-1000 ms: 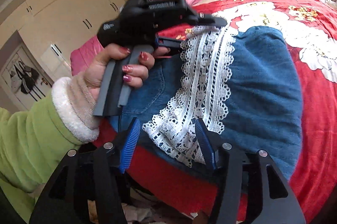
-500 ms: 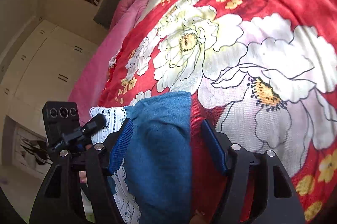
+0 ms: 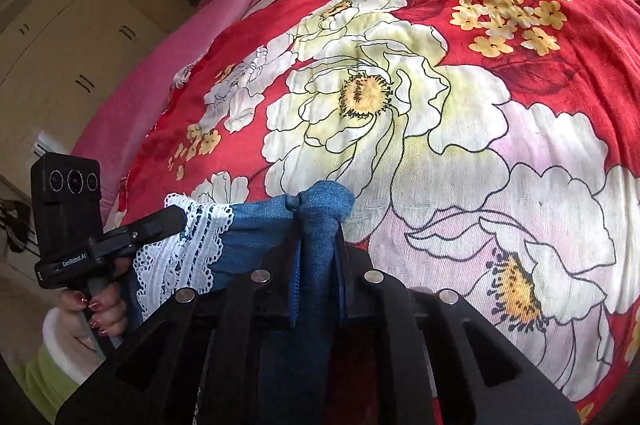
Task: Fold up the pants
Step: 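Lay the lace-trimmed leg over the pants with both grippers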
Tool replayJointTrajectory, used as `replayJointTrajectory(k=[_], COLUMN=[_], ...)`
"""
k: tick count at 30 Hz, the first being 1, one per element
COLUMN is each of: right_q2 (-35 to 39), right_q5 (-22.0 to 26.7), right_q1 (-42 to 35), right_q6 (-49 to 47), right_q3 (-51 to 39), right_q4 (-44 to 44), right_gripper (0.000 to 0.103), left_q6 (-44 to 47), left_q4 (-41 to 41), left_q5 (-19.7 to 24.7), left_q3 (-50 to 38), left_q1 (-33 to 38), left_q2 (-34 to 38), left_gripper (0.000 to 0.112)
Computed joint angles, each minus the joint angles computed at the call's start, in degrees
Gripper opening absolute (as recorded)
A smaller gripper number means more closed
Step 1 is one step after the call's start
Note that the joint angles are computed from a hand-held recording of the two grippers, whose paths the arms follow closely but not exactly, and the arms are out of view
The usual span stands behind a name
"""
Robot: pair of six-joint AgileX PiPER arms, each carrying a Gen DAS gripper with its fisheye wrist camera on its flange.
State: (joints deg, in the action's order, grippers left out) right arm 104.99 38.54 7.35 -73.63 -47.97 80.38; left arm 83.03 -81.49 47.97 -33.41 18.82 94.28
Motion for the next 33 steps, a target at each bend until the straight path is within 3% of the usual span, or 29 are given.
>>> replayJointTrajectory(k=[3, 5, 7, 11, 15, 18, 23, 26, 33], right_q2=[-1.87, -5.57, -9.11, -15.77, -22.62, -26.49, -32.50, -35.29, -39.67], right_q5=[1.49, 0.19, -1.25, -0.21, 0.38, 1.10, 2.34, 3.20, 6.70], right_q1=[-1.29, -1.59, -2.06, -4.93, -6.88, -7.59, -8.30, -9.25, -12.32], right_q6=[-0.22, -0.51, -0.56, -2.67, -4.86, -5.13, -6.30, -6.19, -6.78], right_q3=[1.29, 3.30, 5.40, 10.52, 15.85, 18.90, 23.99, 26.47, 31.43], right_q4=[0.63, 0.26, -0.61, -0.72, -1.06, -1.87, -1.96, -2.38, -4.18], right_gripper=[0.021, 0.037, 0.050, 0.054, 0.062, 0.065, 0.071, 0.073, 0.074], left_q6=[-0.93, -0.70, -2.20, -5.62, -7.96, -12.72, -18.98, -25.00, -27.98], left_q4=[0.44, 0.69, 1.72, 3.92, 5.70, 9.77, 16.11, 20.84, 26.55], left_q5=[-0.52, -0.11, -0.31, -1.34, -0.66, 0.40, 8.52, 10.36, 19.63], left_q3=[0.10, 0.72, 1.15, 2.34, 5.58, 8.28, 13.00, 15.05, 21.25], left_q1=[0.65, 1.45, 2.24, 3.44, 4.58, 5.76, 11.62, 12.50, 21.81], left_q2=[-0.38, -1.94, -3.60, -7.57, -15.83, -23.77, -36.39, -43.03, -51.06], left_gripper=[0.014, 0.016, 0.028, 0.031, 0.046, 0.048, 0.053, 0.054, 0.054])
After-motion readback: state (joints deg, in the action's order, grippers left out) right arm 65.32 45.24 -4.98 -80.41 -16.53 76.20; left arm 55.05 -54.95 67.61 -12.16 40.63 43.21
